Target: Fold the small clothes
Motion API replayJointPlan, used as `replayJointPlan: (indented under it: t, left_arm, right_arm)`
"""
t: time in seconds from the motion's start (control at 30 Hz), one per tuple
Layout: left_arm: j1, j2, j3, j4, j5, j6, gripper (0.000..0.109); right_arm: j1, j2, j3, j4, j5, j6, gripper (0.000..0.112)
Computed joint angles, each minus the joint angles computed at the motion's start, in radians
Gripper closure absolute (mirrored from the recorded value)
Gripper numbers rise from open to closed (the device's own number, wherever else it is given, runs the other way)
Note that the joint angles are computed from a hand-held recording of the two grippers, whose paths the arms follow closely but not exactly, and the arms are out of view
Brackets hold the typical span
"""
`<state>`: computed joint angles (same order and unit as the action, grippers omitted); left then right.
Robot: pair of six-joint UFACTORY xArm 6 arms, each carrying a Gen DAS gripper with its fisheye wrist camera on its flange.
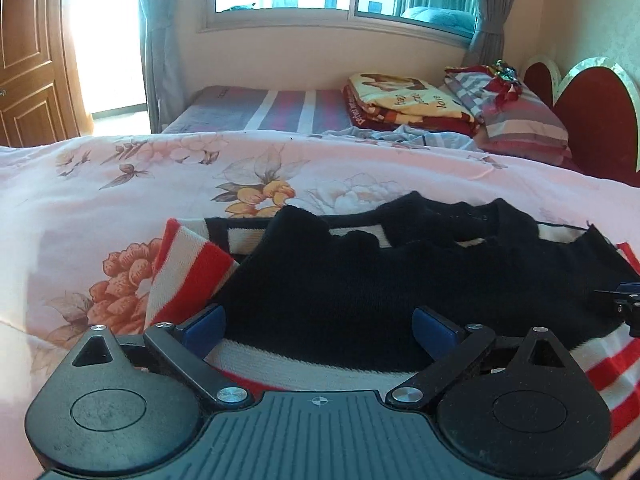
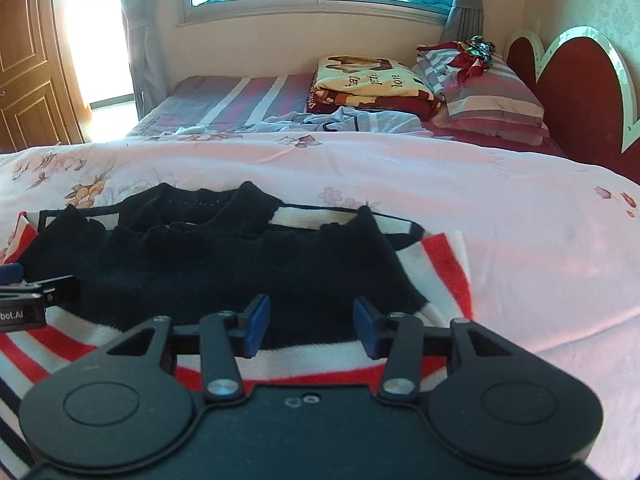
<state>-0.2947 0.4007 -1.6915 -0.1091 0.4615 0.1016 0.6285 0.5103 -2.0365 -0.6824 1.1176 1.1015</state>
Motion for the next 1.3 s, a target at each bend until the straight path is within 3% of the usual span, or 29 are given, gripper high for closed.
replayJointPlan:
  t: [0.07,0.2,0.27,0.37,0.5,0.77,0.9,1.0,1.3]
  left_arm:
    - [-0.002,0.023,-0.021,0.031,-0.016,0.005,0.010]
    - [0.003,0.057,-0.048,0.078,-0.041,-0.059,0.010]
    - [0.005,0.060,-0.052,0.080,-0.041,-0.062,0.010]
    - [0.007,0.051,-0.051,0.100,-0.027,-0.085,0.010]
    - [0.016,-0.015,0.022,0.079,-0.036,-0.093,0.010]
    - [0.039,-0.170,0.202,0.067,-0.051,-0.061,0.010]
    - [0.047,-0.244,0.273,0.052,-0.023,-0.035,0.009]
    - [0.052,-0.295,0.309,0.052,0.032,-0.055,0.009]
    - [0.063,-0.448,0.432,-0.050,0.132,-0.052,0.009]
  right_arm:
    - [0.000,0.083,-0.092,-0.016,0.035,-0.049,0.066]
    - [-0.007,0.170,-0.189,-0.089,0.078,-0.073,0.050]
    - [-0.024,0.148,-0.150,-0.075,0.048,-0.020,0.048]
    - [-0.008,0.163,-0.168,-0.105,0.079,-0.033,0.048]
    - [-0.009,0.188,-0.252,-0.043,0.123,-0.063,0.051]
    - [0.064,0.026,-0.053,-0.050,-0.001,0.032,0.052]
    - [0.111,-0.007,-0.006,-0.062,-0.009,0.063,0.051]
    - [0.137,0.056,-0.085,-0.029,0.099,-0.011,0.050]
    - [0.171,-0.077,0.083,-0.048,0.022,0.152,0.046]
